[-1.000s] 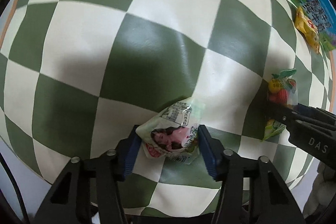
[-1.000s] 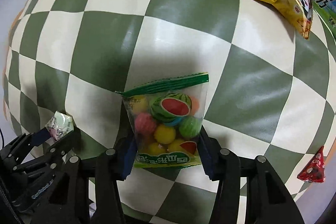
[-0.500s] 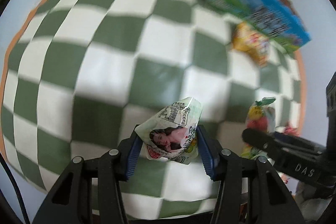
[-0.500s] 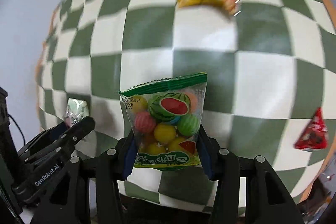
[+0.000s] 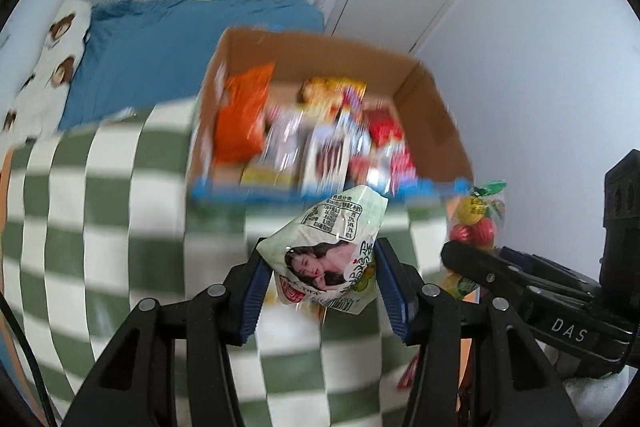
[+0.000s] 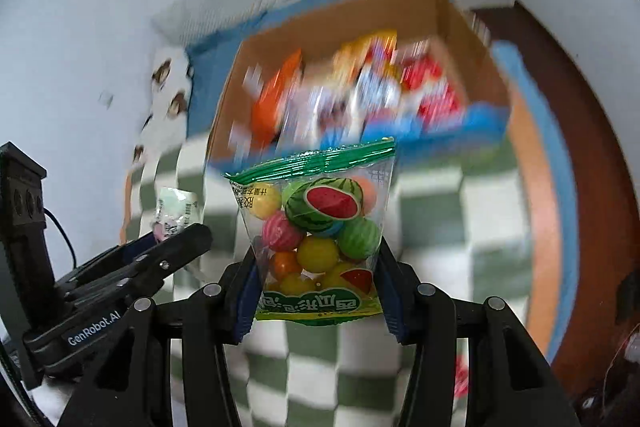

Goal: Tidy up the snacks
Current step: 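Carry both packets into the cardboard box and open both tools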

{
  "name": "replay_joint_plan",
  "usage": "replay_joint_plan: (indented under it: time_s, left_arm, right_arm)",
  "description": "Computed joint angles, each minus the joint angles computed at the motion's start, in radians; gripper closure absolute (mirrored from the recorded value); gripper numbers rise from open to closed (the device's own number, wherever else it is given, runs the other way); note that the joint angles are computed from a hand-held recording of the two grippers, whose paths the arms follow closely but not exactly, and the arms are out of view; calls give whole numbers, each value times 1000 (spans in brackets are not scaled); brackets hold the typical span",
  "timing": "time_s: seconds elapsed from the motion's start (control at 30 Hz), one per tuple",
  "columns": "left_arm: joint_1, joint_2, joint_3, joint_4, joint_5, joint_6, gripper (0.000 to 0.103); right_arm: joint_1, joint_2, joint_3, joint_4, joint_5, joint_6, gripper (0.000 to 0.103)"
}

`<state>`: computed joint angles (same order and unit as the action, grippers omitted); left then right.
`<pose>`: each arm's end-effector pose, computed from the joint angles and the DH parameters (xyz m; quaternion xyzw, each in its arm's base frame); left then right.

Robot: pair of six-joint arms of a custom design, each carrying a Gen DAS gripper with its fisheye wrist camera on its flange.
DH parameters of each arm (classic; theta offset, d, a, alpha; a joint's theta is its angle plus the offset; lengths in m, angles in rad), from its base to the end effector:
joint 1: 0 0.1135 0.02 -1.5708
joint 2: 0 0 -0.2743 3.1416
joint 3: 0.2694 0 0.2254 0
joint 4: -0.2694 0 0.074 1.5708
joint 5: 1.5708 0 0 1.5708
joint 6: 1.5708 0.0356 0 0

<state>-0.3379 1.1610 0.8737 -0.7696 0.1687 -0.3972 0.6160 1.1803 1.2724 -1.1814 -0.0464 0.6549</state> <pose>0.1770 -0.0685 0.2661 -0.0072 0.9639 -0.1670 0.2070 0.1436 0.1037 0.3498 0.0134 0.9708 0.1596 0.1785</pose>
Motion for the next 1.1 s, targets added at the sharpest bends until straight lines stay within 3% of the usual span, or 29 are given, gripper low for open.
replay_joint_plan:
  time_s: [0.13, 0.2, 0.4, 0.63, 0.73, 0.77, 0.83, 1.1]
  left_arm:
    - [71, 319, 236, 33, 37, 80, 55]
    - [95, 478, 361, 25, 50, 116, 55]
    - [134, 888, 731, -58, 28, 181, 54]
    - [153, 1191, 1047, -192, -8, 208, 51]
    - [164, 1241, 1075, -184, 2, 199, 46]
    - [168, 1240, 1054, -164, 1, 197, 41]
    - [173, 1241, 1038, -138, 2, 196, 23]
    - [158, 1164, 930, -53, -24, 186, 19]
  right_arm:
    - [-259, 224, 223, -19, -53, -234, 49]
    - [-312, 357, 333, -18, -43, -294, 49]
    - [-408, 713, 618, -42, 9, -403, 49]
    - [-413, 1087, 1018, -178, 112, -468, 49]
    - [-411, 1170, 1096, -201, 137, -480, 48]
    - [-414, 1196, 1123, -214, 137, -477, 39]
    - [-416, 1205, 1119, -198, 151, -470, 18]
    - [-429, 1162, 985, -100, 112, -459, 13]
